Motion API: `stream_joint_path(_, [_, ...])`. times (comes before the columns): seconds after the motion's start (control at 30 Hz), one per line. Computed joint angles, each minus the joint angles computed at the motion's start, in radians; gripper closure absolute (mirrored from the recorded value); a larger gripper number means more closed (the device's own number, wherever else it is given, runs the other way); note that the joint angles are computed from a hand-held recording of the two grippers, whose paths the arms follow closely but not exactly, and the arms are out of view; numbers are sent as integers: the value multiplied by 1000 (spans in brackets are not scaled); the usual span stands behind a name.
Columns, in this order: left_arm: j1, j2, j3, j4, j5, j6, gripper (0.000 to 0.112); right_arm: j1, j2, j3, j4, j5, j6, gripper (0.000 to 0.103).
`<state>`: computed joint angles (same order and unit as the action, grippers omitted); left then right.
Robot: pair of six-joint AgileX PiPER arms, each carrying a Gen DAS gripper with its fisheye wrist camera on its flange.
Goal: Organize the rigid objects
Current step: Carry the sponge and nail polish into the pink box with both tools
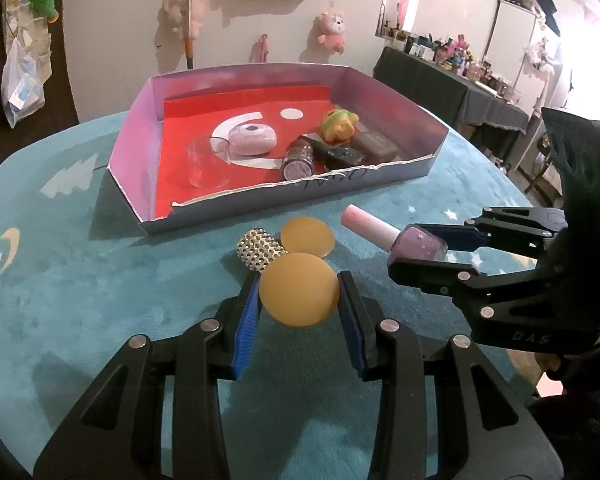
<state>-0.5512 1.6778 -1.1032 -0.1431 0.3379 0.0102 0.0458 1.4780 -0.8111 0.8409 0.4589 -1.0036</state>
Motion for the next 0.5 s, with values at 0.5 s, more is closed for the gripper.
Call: stream_joint_path(0.5, [92, 103, -386, 48, 205, 50, 77, -34, 34, -244, -25, 88, 86, 64])
